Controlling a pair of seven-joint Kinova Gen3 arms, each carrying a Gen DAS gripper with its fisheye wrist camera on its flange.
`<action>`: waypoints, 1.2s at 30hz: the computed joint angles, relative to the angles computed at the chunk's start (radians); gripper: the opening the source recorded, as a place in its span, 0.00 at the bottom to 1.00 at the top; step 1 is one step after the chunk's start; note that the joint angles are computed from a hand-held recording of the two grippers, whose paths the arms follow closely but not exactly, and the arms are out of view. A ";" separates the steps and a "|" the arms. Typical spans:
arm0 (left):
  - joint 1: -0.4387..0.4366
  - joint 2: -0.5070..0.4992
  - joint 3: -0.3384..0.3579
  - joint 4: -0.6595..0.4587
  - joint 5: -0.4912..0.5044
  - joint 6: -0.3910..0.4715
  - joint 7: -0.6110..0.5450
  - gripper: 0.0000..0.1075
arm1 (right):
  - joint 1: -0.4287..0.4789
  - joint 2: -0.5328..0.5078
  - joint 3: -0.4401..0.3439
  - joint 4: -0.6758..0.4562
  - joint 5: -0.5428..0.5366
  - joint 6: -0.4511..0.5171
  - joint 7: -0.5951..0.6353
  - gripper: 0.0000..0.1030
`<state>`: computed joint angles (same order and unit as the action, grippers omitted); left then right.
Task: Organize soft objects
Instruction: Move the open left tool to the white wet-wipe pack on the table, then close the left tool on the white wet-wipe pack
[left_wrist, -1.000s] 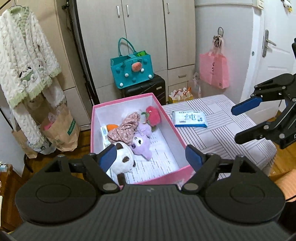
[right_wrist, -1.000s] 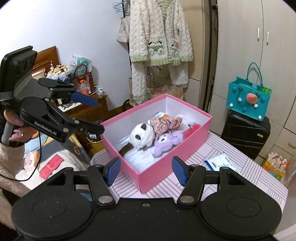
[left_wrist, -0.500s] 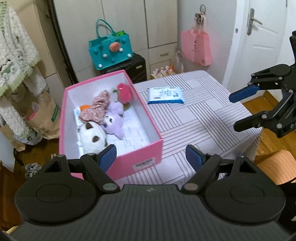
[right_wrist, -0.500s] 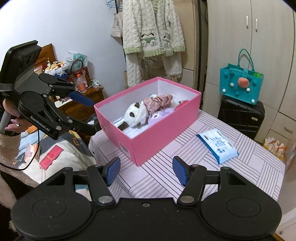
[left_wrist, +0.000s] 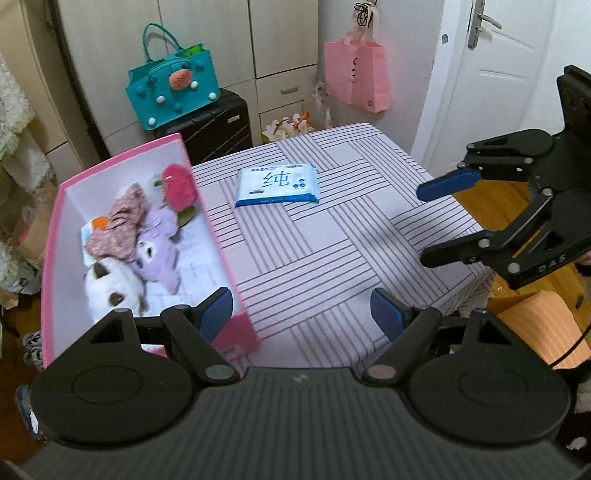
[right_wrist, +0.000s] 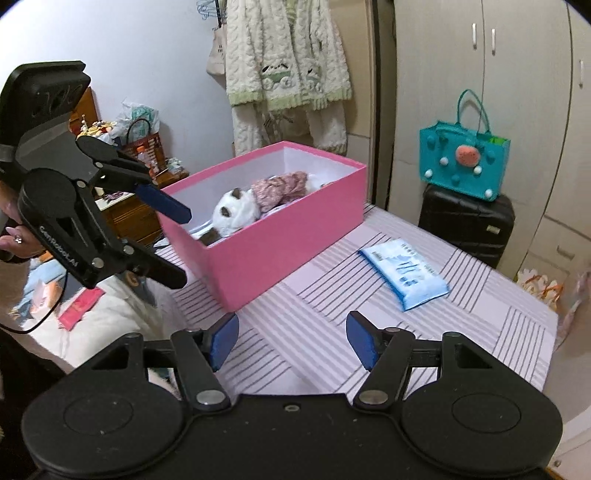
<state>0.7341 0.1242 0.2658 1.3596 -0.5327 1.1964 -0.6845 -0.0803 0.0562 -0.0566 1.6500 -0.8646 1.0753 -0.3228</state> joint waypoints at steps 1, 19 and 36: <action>0.000 0.005 -0.002 0.002 -0.007 -0.014 0.007 0.76 | 0.005 0.010 0.003 0.002 -0.013 -0.005 0.021 0.68; 0.082 0.237 -0.163 -0.105 -0.210 -0.174 0.228 0.73 | 0.062 0.199 -0.109 0.072 -0.244 -0.361 0.377 0.72; 0.030 0.391 -0.289 -0.222 -0.045 -0.229 0.272 0.68 | 0.016 0.370 -0.248 -0.046 0.006 -0.591 0.153 0.61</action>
